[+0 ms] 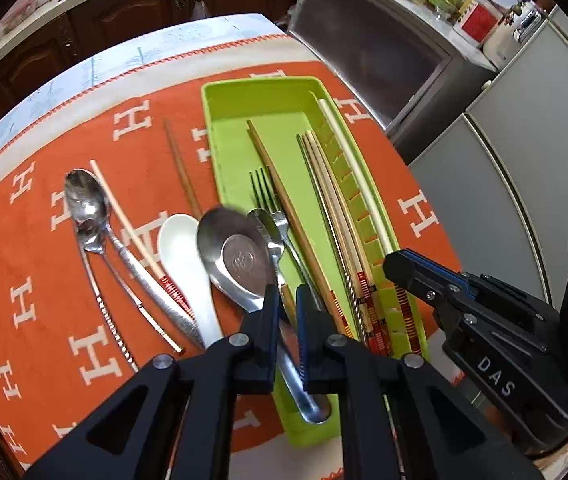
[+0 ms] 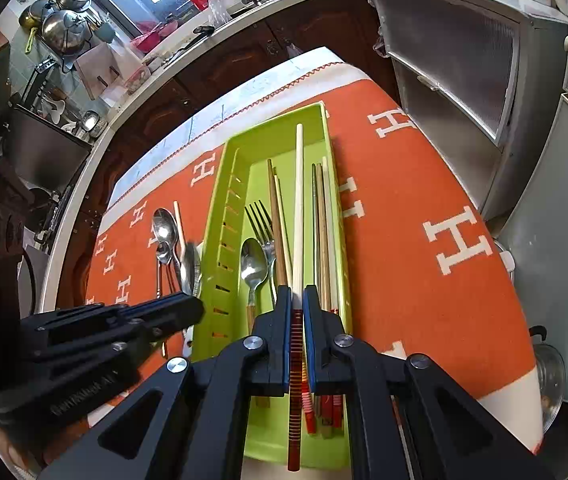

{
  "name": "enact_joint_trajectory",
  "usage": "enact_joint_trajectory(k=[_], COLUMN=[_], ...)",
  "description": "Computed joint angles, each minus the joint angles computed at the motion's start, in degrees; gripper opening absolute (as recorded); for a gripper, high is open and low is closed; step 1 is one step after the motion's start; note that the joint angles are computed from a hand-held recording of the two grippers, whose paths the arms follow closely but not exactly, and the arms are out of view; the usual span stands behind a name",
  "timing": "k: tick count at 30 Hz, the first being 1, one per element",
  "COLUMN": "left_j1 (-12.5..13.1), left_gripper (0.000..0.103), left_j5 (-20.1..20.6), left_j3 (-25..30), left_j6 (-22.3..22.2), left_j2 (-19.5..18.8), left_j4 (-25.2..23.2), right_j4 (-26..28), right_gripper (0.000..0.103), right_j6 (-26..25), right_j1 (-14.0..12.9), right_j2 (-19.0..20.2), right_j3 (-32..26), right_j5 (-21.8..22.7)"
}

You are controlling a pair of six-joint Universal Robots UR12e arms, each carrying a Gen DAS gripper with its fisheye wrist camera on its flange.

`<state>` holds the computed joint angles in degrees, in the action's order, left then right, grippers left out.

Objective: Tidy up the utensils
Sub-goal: 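Lay the spoon into the tray with the left tool while the right tool lays the chopstick there, then open both tools and withdraw them back over the utensil pile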

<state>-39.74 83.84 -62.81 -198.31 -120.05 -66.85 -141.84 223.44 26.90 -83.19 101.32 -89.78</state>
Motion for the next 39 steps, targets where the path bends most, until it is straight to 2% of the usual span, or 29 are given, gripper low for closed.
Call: enact_joint_trajectory(k=[5, 10, 15, 18, 27, 32, 39], left_j1=[-0.4, -0.8, -0.5, -0.1, 2.3, 3.6, 5.0], left_gripper=[0.007, 0.022, 0.038, 0.042, 0.044, 0.052, 0.052], left_j5=[0.2, 2.2, 3.9, 4.8, 8.6, 10.6, 10.5], left_j3=[1.1, 0.9, -1.3, -3.1, -9.3, -12.6, -15.6], left_j6=[1.9, 2.1, 2.0, 1.3, -3.4, -6.0, -7.9], left_j2=[-0.9, -0.7, 1.2, 2.7, 7.5, 10.0, 11.3], left_j4=[-0.7, -0.9, 1.2, 2.7, 4.6, 5.9, 7.1], right_j4=[0.2, -0.1, 0.2, -0.3, 0.1, 0.8, 2.3], right_gripper=[0.007, 0.007, 0.007, 0.007, 0.007, 0.007, 0.007], right_j6=[-0.8, 0.3, 0.8, 0.3, -1.6, -3.3, -5.7], right_j1=[0.0, -0.2, 0.1, 0.3, 1.5, 2.5, 3.4], right_j2=[1.3, 1.7, 1.8, 2.0, 2.6, 3.3, 4.5], right_j3=[-0.8, -0.8, -0.9, -1.1, -2.5, -4.0, -6.3], right_j5=[-0.3, 0.4, 0.5, 0.6, 1.4, 1.7, 2.8])
